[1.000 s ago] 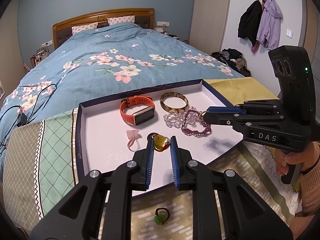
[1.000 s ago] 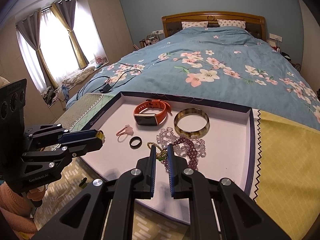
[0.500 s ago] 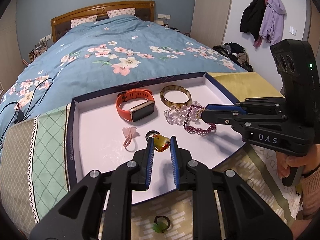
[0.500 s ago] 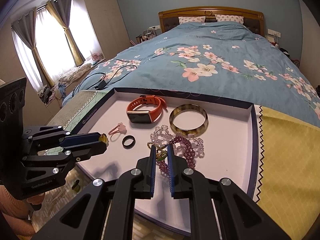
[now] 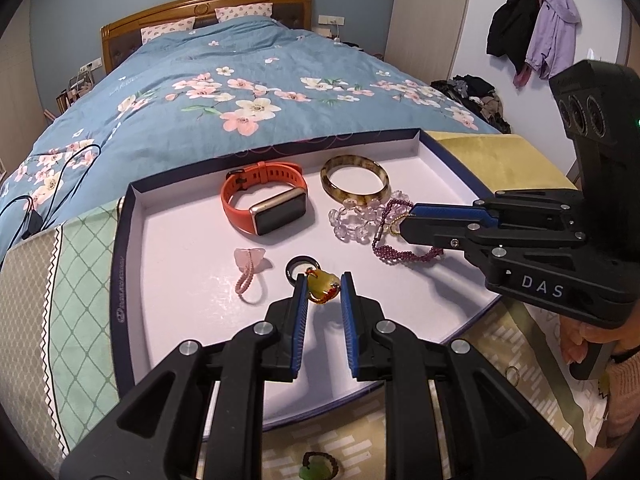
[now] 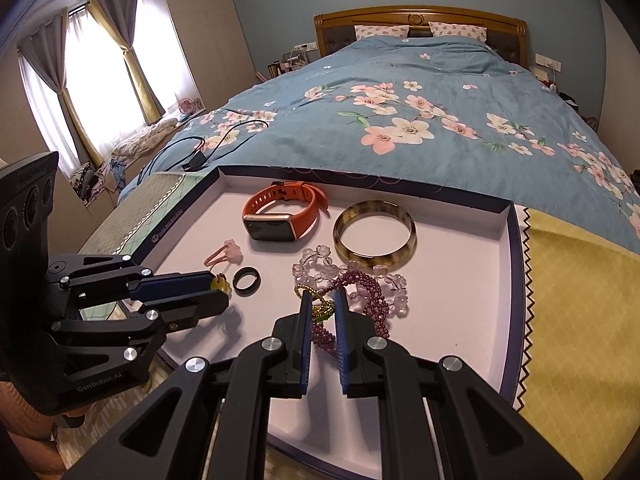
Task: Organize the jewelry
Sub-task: 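Open the left tool to drop the amber-stone ring in the box while the right tool releases the gold ring, then move the left tool to the green-stone ring while the right tool moves to another gold ring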
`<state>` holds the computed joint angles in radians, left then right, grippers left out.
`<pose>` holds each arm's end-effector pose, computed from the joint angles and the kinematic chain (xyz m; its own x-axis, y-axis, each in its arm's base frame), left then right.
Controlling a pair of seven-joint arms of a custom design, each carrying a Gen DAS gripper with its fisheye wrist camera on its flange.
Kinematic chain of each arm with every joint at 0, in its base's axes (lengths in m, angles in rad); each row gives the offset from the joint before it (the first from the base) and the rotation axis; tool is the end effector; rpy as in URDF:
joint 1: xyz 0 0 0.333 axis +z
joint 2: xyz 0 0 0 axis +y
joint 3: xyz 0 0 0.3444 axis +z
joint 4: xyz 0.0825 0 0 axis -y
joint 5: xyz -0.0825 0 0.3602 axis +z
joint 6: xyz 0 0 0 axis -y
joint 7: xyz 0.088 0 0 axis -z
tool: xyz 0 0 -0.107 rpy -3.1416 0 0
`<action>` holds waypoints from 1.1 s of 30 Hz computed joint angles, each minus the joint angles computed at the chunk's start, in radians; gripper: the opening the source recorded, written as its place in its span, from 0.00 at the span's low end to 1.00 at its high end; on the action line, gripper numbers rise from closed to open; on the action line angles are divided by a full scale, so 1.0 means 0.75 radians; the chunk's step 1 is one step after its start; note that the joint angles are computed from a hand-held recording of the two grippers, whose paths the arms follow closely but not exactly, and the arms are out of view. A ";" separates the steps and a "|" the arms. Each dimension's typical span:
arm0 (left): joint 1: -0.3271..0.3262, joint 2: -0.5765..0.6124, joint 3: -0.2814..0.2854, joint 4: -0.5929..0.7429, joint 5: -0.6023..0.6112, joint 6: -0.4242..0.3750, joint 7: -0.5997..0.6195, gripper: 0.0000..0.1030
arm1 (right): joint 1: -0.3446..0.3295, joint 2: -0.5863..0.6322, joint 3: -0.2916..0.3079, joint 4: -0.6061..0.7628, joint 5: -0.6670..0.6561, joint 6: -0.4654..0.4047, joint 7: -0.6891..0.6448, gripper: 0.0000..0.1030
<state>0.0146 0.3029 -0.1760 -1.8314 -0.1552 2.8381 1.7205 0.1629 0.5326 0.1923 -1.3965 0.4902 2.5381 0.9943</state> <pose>0.6600 -0.0856 0.4916 -0.1832 -0.9793 0.0861 -0.7533 0.0836 -0.6523 0.7110 0.2193 0.5047 0.5780 -0.7920 -0.1968 -0.6742 -0.3276 -0.6619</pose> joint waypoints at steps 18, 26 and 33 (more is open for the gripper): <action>0.183 -0.070 -0.182 -0.059 -0.433 0.071 0.305 0.28 | -0.068 -0.089 0.055 -0.116 0.141 0.081 -0.081 0.20; 0.244 -0.296 -0.218 -0.255 -0.937 0.097 0.797 0.35 | -0.104 -0.306 0.069 -0.387 0.410 0.173 -0.388 0.28; 0.142 -0.431 -0.103 -0.471 -0.950 0.117 0.859 0.36 | -0.037 -0.429 -0.031 -0.587 0.474 0.178 -0.480 0.33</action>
